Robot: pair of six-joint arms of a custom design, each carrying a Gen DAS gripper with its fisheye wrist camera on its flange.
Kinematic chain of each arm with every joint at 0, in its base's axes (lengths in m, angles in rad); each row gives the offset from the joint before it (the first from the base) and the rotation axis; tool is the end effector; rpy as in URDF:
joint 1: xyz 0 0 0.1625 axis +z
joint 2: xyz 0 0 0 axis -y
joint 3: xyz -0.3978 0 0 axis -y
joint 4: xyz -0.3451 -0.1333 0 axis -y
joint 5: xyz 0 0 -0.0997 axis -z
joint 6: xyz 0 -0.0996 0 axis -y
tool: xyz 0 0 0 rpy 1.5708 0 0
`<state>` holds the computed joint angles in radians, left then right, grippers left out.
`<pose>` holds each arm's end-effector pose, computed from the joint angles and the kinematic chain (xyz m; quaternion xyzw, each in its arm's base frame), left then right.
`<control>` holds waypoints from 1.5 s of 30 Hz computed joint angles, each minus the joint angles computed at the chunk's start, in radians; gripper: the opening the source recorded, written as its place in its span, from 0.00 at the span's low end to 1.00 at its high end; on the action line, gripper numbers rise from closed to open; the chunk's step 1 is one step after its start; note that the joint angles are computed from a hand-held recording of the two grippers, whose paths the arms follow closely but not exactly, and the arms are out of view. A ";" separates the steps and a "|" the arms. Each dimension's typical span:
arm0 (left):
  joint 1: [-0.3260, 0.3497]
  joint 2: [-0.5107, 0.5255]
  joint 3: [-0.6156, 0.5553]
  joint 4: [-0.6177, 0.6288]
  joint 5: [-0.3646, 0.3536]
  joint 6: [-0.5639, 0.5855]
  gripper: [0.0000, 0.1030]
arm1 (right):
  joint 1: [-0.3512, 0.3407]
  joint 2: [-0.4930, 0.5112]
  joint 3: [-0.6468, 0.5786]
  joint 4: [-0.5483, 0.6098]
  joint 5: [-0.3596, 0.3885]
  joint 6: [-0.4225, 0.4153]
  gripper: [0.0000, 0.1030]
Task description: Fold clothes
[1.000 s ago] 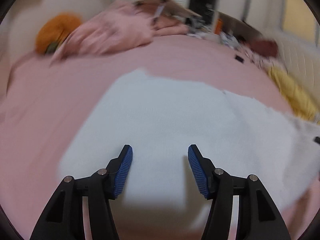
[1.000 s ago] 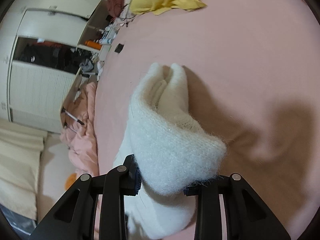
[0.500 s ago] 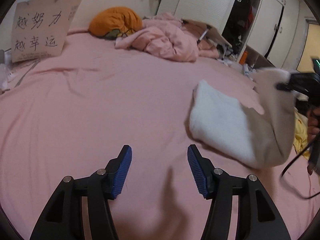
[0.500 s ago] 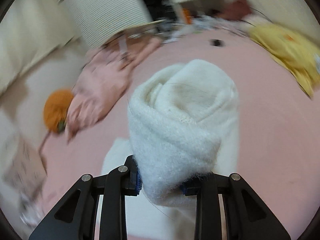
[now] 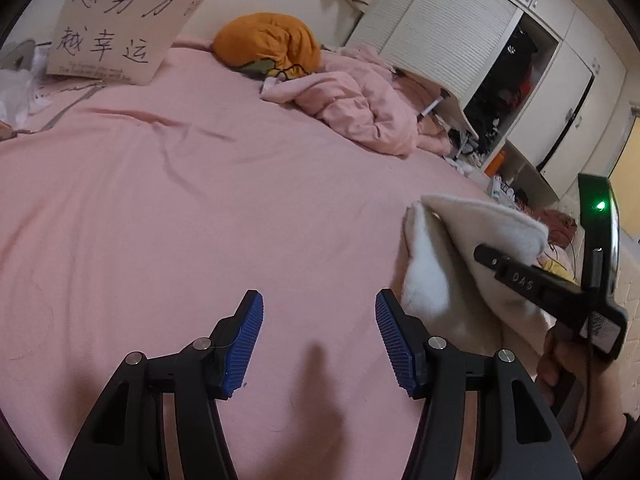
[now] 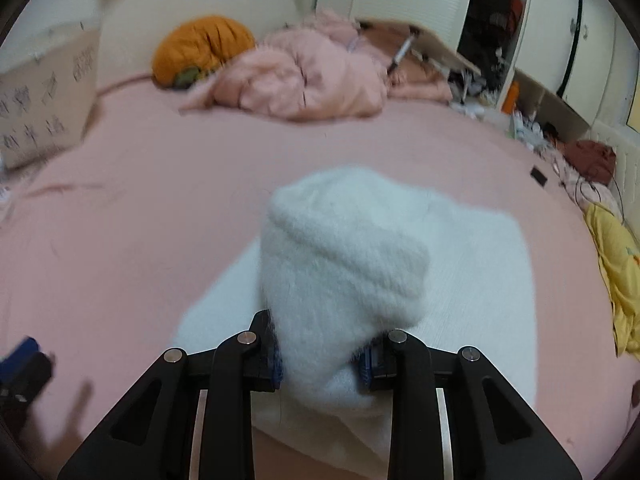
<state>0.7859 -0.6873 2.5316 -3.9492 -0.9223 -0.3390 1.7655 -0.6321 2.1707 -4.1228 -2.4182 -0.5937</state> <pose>-0.1038 -0.3776 0.0650 0.1202 0.9103 -0.3754 0.1268 0.1428 -0.4211 0.1023 0.1219 -0.8125 0.3624 0.4400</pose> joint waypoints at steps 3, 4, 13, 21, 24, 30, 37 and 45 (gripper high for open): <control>0.012 -0.003 -0.011 0.024 -0.018 -0.003 0.56 | -0.025 0.049 -0.083 0.195 -0.094 0.056 0.29; 0.014 -0.004 -0.013 0.033 -0.019 -0.004 0.56 | -0.026 0.057 -0.086 0.203 -0.098 0.046 0.32; 0.007 0.002 -0.008 0.024 -0.005 -0.007 0.56 | -0.016 0.008 0.069 -0.006 0.143 -0.020 0.77; 0.007 0.009 0.009 -0.086 0.021 0.003 0.56 | -0.003 -0.083 0.317 -0.095 0.297 0.194 0.77; 0.042 -0.037 -0.028 -0.051 -0.150 0.094 0.56 | -0.047 -0.109 0.438 -0.258 0.263 0.263 0.77; 0.040 -0.087 -0.278 0.380 -0.417 0.559 0.28 | -0.187 -0.162 0.522 -0.355 0.257 0.162 0.77; 0.040 -0.032 -0.476 0.719 -0.396 0.611 0.14 | -0.283 -0.182 0.499 -0.274 0.300 0.079 0.59; 0.072 -0.046 -0.484 0.838 -0.424 0.564 0.26 | -0.302 -0.138 0.456 -0.298 0.343 0.068 0.58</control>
